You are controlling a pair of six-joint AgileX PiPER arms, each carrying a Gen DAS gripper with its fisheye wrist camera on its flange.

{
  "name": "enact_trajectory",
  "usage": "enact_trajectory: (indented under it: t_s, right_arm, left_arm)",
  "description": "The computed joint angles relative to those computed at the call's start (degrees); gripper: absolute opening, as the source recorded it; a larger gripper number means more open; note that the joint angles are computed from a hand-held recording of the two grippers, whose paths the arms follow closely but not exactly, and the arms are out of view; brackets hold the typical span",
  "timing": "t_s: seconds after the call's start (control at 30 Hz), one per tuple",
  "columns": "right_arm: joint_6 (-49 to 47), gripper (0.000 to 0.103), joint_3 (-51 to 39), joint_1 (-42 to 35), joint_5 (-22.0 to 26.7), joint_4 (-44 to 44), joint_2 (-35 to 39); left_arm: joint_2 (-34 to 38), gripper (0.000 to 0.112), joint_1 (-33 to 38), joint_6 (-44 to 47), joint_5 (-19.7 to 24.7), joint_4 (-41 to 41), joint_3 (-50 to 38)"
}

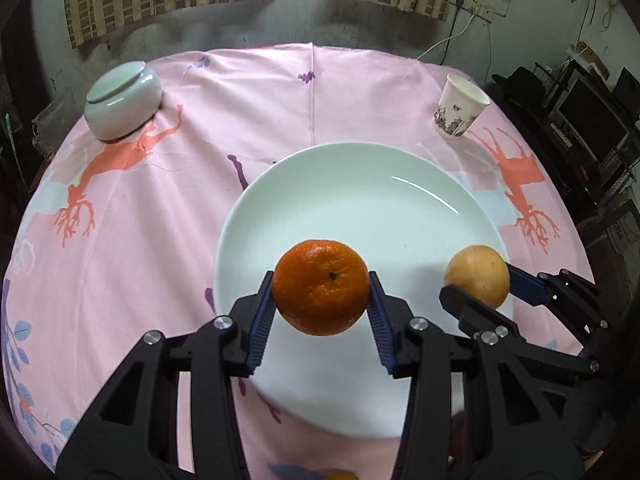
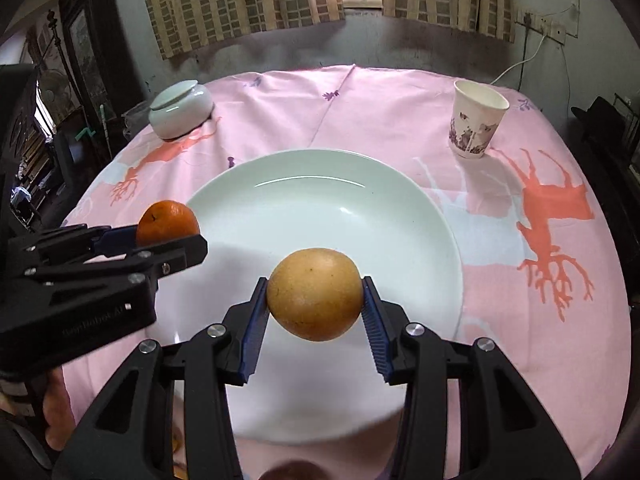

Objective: Organize fruits
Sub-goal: 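Carry the orange and pear over the white plate and open both grippers, then grasp a large orange with the right gripper while the left gripper returns to the pile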

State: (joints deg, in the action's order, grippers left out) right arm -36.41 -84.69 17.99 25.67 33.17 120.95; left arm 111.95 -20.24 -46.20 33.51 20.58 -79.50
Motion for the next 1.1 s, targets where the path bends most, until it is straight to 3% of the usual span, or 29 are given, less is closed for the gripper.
enact_trajectory:
  t_s: [0.17,0.23,0.27,0.3,0.5,0.63,0.7,0.77,0.9,0.97,1.0,1.1]
  right_arm:
    - [8.8,0.048,-12.7,0.8,5.3,-9.1,9.0]
    - [9.7,0.059,-11.8,1.7,3.0,-11.5,8.4]
    - [10.6,0.067,-10.4,2.1,0.8,-13.2,7.5]
    - [10.9,0.067,-8.9,2.3,-1.0,-14.0,6.5]
    - [4.6,0.067,1.7,0.8,-0.8,-8.7,-3.8]
    - [-9.1,0.07,18.8,-1.7,-1.6,3.8,-18.7]
    - [-14.0,0.08,27.8,-2.5,-2.4,8.3,-26.2]
    - [-19.4,0.096,38.3,-3.2,-4.6,13.7,-34.3]
    - [-40.3,0.096,56.1,-5.8,-7.0,36.6,-47.9]
    - [-48.9,0.096,61.8,-4.2,-11.7,48.1,-51.8]
    - [-53.8,0.096,63.1,-3.6,-13.0,53.5,-51.9]
    - [-59.2,0.096,62.7,-1.1,-15.6,58.4,-48.1]
  left_arm:
    - [7.1,0.045,2.4,3.4,2.1,-2.8,-7.4]
    - [8.3,0.047,2.5,2.7,2.4,-1.3,-8.7]
    - [8.2,0.059,2.5,2.3,2.2,0.2,-8.5]
    - [7.9,0.069,2.3,1.1,2.6,1.6,-8.4]
    - [-2.1,0.083,1.5,-1.2,2.1,2.6,-0.2]
    - [-15.1,0.092,-3.5,-7.9,0.7,8.0,13.4]
    - [-21.8,0.095,-8.5,-16.2,1.0,13.6,21.7]
    - [-27.7,0.097,-15.0,-27.7,1.6,20.5,29.9]
    - [-34.2,0.097,-32.1,-50.6,10.4,30.3,41.6]
    - [-33.1,0.097,-38.9,-61.1,14.7,32.2,44.3]
    - [-33.1,0.097,-40.4,-63.5,14.6,32.4,45.7]
    - [-33.2,0.097,-42.4,-63.7,14.9,30.3,47.0]
